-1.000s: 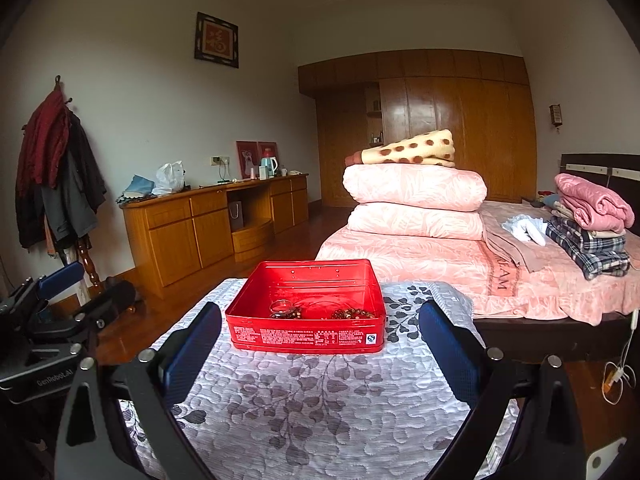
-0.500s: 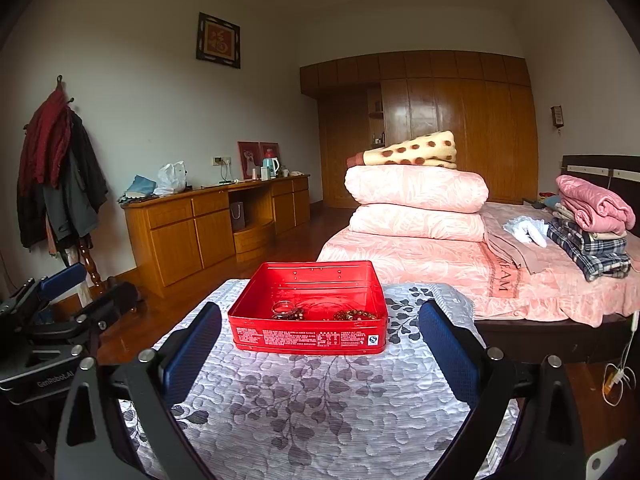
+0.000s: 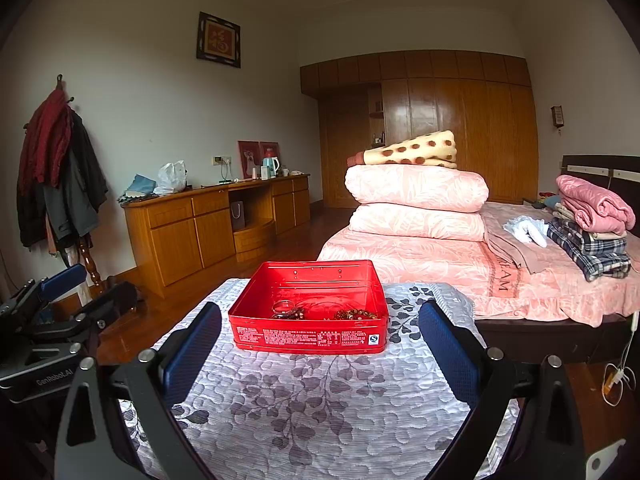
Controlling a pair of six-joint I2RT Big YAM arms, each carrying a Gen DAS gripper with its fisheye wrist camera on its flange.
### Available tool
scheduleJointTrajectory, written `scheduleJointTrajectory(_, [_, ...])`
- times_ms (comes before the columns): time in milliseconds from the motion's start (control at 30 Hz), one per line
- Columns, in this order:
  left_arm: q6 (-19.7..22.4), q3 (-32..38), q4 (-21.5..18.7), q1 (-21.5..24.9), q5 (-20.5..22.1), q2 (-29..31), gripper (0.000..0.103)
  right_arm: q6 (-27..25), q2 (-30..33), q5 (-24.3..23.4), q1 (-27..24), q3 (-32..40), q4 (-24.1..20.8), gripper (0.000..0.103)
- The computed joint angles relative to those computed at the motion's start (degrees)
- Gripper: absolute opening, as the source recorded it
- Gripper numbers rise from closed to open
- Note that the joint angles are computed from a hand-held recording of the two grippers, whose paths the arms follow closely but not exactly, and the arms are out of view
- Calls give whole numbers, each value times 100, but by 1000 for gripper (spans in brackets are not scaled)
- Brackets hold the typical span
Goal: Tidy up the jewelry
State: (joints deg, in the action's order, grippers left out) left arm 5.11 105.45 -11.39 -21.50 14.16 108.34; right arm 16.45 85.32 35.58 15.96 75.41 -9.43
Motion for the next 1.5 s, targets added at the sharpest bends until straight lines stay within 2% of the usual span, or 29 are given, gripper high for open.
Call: scheduleJointTrajectory(1500, [-66, -77, 74, 12, 44, -61, 98, -4, 3, -1, 1, -2, 5, 97])
